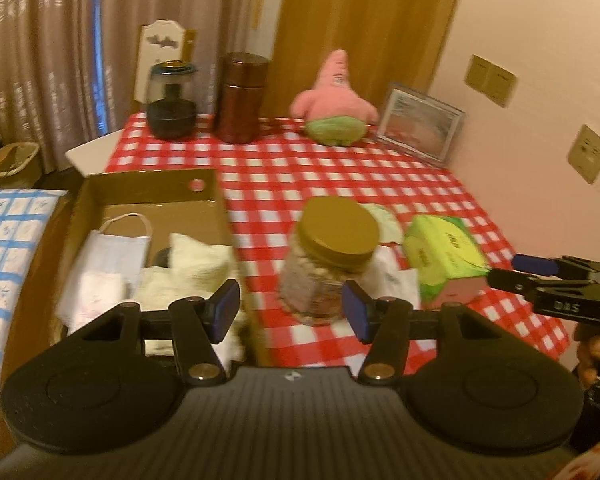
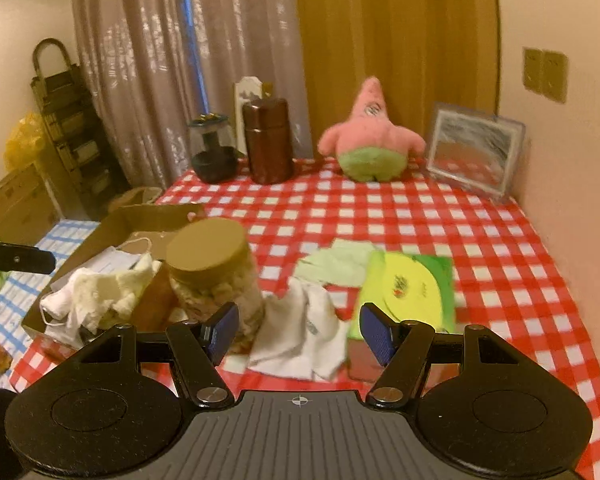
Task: Organize soft objects
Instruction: 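Move both open grippers back toward the items beside the nut jar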
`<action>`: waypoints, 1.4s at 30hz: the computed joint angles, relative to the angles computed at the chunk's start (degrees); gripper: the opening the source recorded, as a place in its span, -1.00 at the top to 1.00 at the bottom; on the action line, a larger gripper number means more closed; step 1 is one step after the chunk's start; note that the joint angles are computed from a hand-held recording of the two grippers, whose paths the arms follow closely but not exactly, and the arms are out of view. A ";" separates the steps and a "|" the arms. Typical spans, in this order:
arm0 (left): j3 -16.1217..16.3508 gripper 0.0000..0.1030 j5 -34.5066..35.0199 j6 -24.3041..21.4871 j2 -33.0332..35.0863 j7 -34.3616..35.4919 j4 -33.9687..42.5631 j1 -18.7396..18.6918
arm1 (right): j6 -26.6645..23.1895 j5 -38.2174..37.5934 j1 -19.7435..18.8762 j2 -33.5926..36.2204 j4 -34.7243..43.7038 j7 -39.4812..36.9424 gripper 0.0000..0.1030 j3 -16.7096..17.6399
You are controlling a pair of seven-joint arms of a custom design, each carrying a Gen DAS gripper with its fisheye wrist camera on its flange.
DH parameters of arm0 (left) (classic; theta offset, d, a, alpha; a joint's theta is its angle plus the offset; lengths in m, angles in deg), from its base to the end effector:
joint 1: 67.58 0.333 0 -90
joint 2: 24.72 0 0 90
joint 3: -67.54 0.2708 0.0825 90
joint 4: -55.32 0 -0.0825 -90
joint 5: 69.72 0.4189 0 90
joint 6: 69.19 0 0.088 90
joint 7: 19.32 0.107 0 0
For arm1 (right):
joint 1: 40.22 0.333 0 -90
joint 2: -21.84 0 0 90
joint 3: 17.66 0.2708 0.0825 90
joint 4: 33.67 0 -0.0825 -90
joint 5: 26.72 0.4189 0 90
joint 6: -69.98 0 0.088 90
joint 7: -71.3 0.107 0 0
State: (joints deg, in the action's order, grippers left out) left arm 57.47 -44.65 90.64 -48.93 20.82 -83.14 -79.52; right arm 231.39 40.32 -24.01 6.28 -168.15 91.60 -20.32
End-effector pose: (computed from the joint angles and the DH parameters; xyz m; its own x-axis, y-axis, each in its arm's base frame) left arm 0.4712 -0.2156 0.4962 0.0443 -0.9847 0.1688 -0.6656 -0.1551 -0.7300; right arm 0.5319 0.0811 0.4391 0.4918 -0.8605 -0.1326 -0.5479 -0.1875 -0.8152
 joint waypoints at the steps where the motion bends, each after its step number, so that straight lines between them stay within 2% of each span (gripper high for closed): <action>1: -0.41 -0.03 0.11 0.45 0.45 -0.28 0.16 -0.12 | 0.16 0.12 -0.12 -0.15 -0.19 -0.11 -0.30 -0.16; 6: -2.55 -0.04 2.41 1.27 3.33 -3.08 1.41 0.36 | -1.16 0.03 -0.66 0.32 -0.10 0.79 -0.30 -0.45; 11: -4.61 -0.05 6.78 3.32 5.07 -9.04 1.60 1.73 | -2.28 -2.07 -1.05 1.00 0.12 3.79 -0.30 0.25; 18: -2.96 -0.05 6.20 2.93 6.55 -8.00 1.33 -0.15 | -2.16 -4.18 -1.19 1.91 0.17 5.83 -0.30 0.86; 25: -2.24 -0.06 4.68 0.39 8.03 -5.57 2.62 -0.92 | -1.10 -4.70 -0.52 2.71 -0.08 6.04 -0.30 1.36; 31: -1.84 -0.08 4.00 1.43 9.08 -3.57 3.34 -0.59 | -1.26 -4.19 -0.25 3.97 0.77 7.66 -0.30 1.77; 42: -1.57 -0.09 4.06 4.28 13.21 -2.99 4.86 0.42 | 5.50 0.32 1.83 8.70 2.68 7.32 -0.30 3.88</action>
